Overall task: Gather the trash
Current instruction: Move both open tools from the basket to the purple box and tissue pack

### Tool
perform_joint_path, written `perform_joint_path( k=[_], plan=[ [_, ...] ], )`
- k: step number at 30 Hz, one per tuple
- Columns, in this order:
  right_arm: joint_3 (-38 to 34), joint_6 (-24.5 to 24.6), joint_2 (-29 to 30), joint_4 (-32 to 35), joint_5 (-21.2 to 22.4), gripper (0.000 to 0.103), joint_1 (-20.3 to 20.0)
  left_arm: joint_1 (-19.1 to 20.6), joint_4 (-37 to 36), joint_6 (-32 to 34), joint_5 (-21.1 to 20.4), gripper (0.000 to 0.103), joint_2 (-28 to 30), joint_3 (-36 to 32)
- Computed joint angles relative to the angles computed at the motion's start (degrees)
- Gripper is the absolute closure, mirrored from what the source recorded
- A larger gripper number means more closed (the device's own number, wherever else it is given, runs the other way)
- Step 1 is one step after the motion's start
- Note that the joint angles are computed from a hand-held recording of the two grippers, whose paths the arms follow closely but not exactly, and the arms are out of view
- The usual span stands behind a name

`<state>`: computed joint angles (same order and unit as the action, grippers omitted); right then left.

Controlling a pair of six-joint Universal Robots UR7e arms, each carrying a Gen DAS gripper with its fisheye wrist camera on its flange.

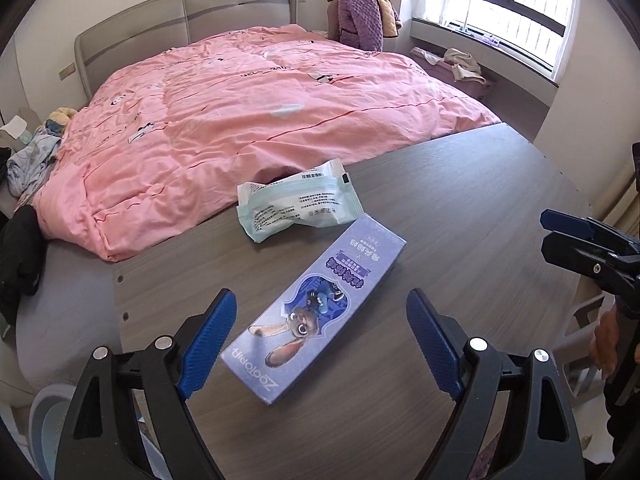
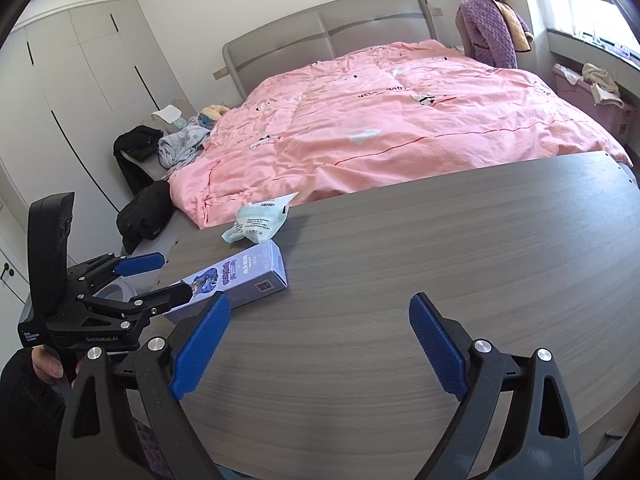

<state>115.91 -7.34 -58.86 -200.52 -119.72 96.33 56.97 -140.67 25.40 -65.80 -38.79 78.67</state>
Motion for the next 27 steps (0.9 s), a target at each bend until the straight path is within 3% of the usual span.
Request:
perform_joint_path(
  k=[9,18,27],
  plan=[
    [1.8,0.6,-1.3,-1.2,1.5,0.014,-1.1,2.2,8.5,-2.5,-3.3,0.020,4.2,-8.5],
    [2.7,1.0,-2.0,-1.6,2.5,0.014,-1.9,2.3,12.6,-1.2,-2.8,0.020,6.5,-11.8],
    [3.3,1.5,-2.0,-2.3,2.8,0.014,-2.4,1.8,13.5,-0.9,-4.1,0.020,4.6,-8.0]
  ],
)
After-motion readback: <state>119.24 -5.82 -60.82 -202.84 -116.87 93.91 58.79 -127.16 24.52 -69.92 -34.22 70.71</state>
